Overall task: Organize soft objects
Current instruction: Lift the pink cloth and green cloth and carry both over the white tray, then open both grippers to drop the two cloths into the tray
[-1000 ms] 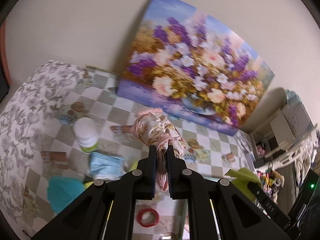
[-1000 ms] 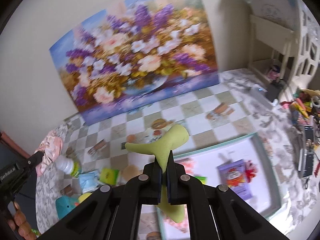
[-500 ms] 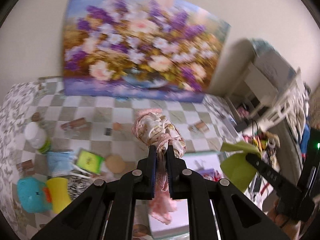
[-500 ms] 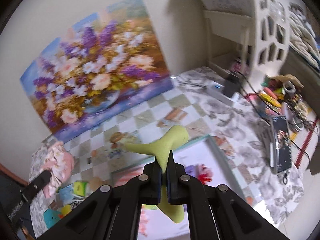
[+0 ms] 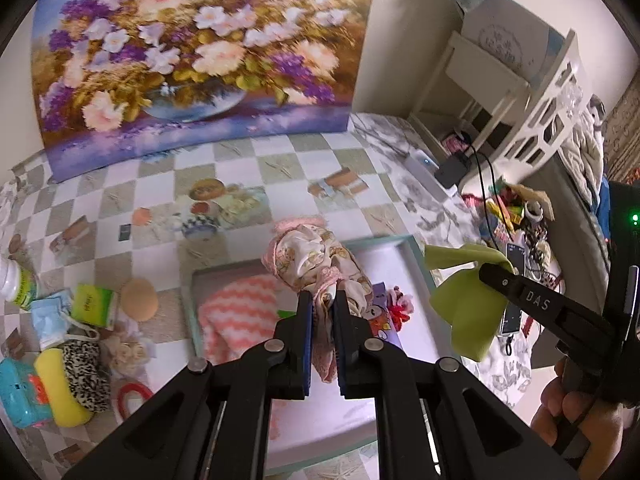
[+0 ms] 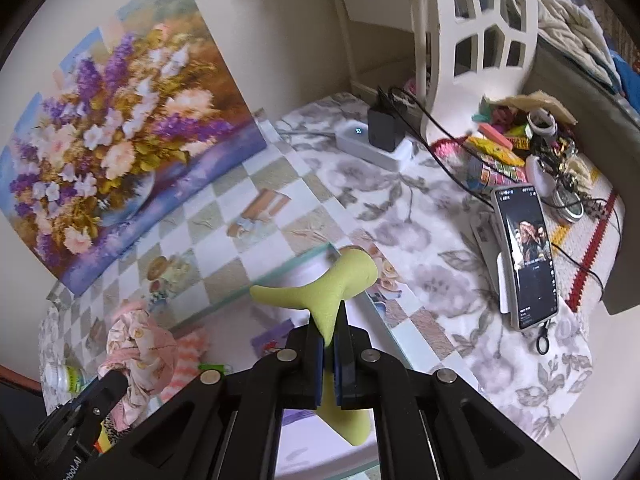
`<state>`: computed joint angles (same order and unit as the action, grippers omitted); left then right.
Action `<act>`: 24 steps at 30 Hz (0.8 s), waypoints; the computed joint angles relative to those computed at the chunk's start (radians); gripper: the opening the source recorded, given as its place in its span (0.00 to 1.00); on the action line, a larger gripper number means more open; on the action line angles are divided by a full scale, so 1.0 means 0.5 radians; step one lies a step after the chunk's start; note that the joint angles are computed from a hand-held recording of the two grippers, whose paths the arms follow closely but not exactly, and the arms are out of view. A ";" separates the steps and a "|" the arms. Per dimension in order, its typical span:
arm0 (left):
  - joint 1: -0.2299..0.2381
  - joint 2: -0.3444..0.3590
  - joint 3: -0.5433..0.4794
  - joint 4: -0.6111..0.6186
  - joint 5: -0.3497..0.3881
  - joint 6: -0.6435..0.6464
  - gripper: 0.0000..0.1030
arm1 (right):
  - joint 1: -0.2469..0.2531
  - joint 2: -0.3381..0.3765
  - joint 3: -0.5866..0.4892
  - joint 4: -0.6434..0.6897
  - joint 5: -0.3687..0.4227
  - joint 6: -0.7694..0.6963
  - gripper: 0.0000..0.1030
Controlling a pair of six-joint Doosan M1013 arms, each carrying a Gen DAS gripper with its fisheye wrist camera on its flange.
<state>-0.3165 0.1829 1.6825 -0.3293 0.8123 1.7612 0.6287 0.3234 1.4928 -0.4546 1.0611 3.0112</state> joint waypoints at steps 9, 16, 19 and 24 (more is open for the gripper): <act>-0.064 0.125 0.006 0.102 0.079 -0.067 0.09 | -0.077 0.104 0.030 0.347 -0.085 -0.243 0.04; -0.084 0.194 0.012 0.175 0.169 -0.126 0.09 | -0.082 0.177 -0.014 0.485 -0.014 -0.395 0.07; -0.088 0.208 0.012 0.200 0.195 -0.150 0.09 | -0.079 0.196 -0.036 0.503 0.026 -0.430 0.07; -0.090 0.223 -0.008 0.216 0.261 -0.173 0.11 | -0.071 0.213 -0.080 0.488 0.089 -0.460 0.07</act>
<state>-0.3613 0.2942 1.6785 -0.2212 0.9428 1.6747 0.5929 0.4300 1.4529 -0.2105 1.1057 2.7810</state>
